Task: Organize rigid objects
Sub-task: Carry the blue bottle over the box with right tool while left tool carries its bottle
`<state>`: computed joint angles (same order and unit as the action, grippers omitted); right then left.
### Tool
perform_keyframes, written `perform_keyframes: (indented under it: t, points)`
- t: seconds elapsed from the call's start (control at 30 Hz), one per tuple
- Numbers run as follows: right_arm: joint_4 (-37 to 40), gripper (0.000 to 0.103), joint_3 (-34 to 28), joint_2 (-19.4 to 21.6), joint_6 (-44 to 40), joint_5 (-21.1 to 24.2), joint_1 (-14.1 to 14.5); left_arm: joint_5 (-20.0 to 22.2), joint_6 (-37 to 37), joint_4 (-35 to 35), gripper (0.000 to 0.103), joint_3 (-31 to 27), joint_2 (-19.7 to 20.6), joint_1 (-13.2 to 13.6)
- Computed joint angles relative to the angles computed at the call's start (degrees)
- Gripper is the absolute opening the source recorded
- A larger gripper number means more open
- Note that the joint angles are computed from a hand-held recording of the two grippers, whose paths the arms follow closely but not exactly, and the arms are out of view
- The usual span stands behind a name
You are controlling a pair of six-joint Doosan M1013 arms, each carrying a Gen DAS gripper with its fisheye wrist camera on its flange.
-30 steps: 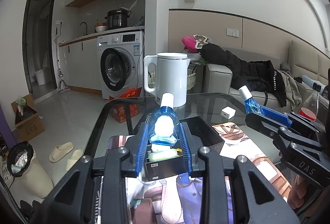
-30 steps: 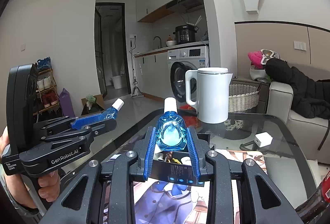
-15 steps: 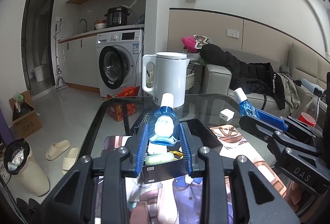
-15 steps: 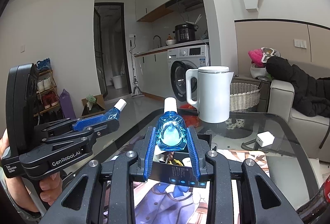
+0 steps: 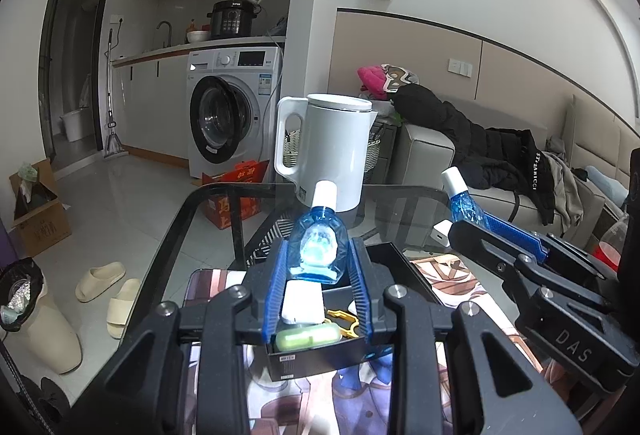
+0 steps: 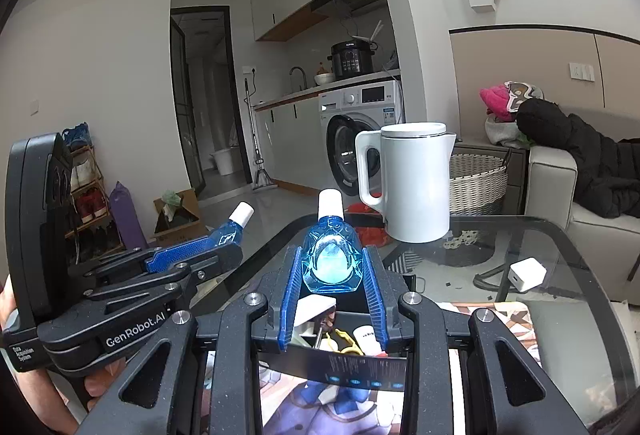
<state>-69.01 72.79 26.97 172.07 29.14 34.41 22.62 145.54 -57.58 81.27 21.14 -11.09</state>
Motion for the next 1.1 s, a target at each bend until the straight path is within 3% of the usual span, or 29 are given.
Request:
perform_keyframes:
  t: [0.5, 1.1]
  points:
    - [6.63, 0.03, -4.08, 2.55, -5.23, -1.15, -2.28, 1.11, -6.19, 4.12, 0.029, -3.53, 3.0, -0.38]
    - [12.71, 0.03, -5.09, 3.28, -10.24, -1.7, -3.03, 3.68, -14.61, 11.17, 0.029, -6.22, 4.7, -0.84]
